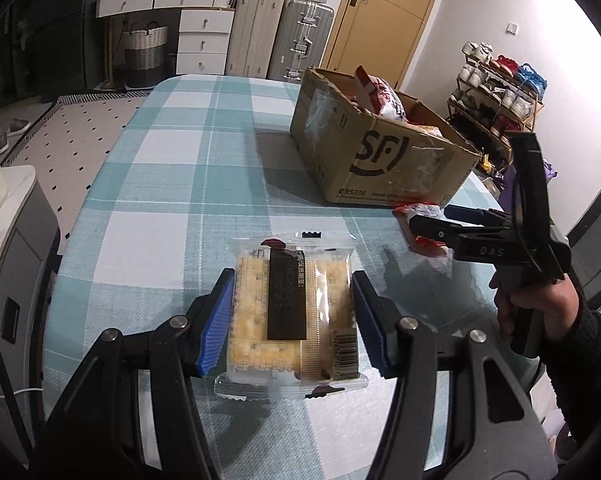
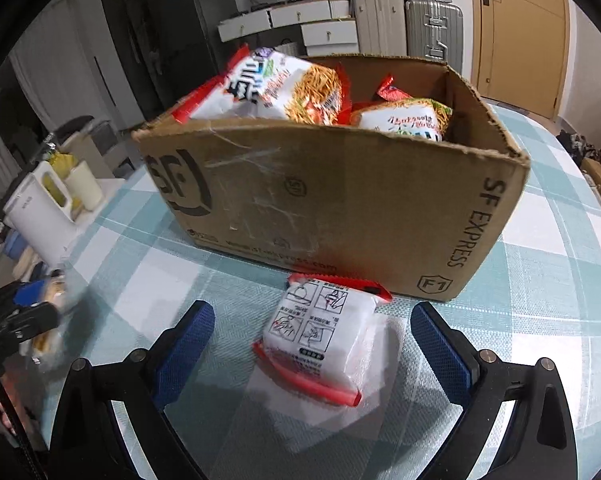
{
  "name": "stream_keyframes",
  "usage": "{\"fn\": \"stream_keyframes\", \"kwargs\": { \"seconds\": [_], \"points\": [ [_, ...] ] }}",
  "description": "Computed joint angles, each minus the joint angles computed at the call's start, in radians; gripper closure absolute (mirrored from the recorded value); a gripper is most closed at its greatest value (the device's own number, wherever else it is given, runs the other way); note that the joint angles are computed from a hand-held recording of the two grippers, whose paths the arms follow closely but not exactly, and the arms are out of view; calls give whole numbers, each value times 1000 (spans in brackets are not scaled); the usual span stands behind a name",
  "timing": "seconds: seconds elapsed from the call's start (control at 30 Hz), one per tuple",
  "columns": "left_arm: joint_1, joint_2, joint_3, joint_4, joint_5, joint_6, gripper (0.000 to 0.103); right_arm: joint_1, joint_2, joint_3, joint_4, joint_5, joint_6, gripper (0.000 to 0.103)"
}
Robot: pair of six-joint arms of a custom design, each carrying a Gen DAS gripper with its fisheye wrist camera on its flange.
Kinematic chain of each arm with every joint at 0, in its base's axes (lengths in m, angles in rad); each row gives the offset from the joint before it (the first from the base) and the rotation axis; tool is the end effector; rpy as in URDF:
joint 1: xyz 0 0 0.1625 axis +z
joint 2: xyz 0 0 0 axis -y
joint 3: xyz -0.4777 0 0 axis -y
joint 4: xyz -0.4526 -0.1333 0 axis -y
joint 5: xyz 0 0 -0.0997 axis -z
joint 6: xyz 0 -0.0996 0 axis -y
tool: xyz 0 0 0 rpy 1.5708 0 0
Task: Organize snacks
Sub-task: 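Grasp the white-and-red wafer pack with the right tool while the left tool holds the cracker pack, then carry the cracker pack and wafer pack over the box with both tools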
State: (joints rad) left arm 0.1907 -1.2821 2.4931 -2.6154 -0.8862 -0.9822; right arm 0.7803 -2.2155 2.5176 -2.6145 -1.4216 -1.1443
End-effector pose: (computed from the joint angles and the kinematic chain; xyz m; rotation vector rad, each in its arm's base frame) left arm -0.3368 -0.2649 0.1042 0.5952 2.5576 -0.7820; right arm -0.0984 -0.3058 0.4044 0.5156 -2.4678 0.7110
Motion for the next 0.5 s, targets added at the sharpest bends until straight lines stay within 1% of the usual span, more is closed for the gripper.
{"fn": "stream_keyframes", "kwargs": {
  "seconds": [0.07, 0.13, 0.2, 0.23, 0.27, 0.3, 0.33, 0.37, 0.43, 0.5],
  "points": [
    [-4, -14, 5, 13, 4, -12, 49, 14, 21, 3, -30, -25, 20, 3],
    [-6, -23, 8, 22, 10, -19, 49, 27, 38, 6, -58, -45, 33, 7],
    [-11, -37, 12, 38, 16, -30, 49, 42, 54, 10, -87, -73, 41, 22],
    [-11, -39, 12, 41, 17, -33, 49, 45, 55, 19, -115, -74, 33, 24],
    [-14, -44, 14, 46, 17, -38, 49, 49, 57, 23, -126, -80, 28, 33],
    [-15, -45, 14, 49, 18, -41, 49, 49, 55, 34, -153, -82, 12, 48],
    [-17, -48, 14, 55, 18, -45, 49, 48, 52, 42, -170, -82, -11, 57],
    [-19, -50, 14, 57, 18, -48, 49, 46, 49, 46, -171, -77, -24, 57],
    [-24, -52, 12, 60, 18, -51, 49, 20, 26, 46, -126, -38, -42, 60],
    [-31, -52, 9, 62, 22, -52, 49, -15, -7, 48, -97, 18, -54, 61]
  ]
}}
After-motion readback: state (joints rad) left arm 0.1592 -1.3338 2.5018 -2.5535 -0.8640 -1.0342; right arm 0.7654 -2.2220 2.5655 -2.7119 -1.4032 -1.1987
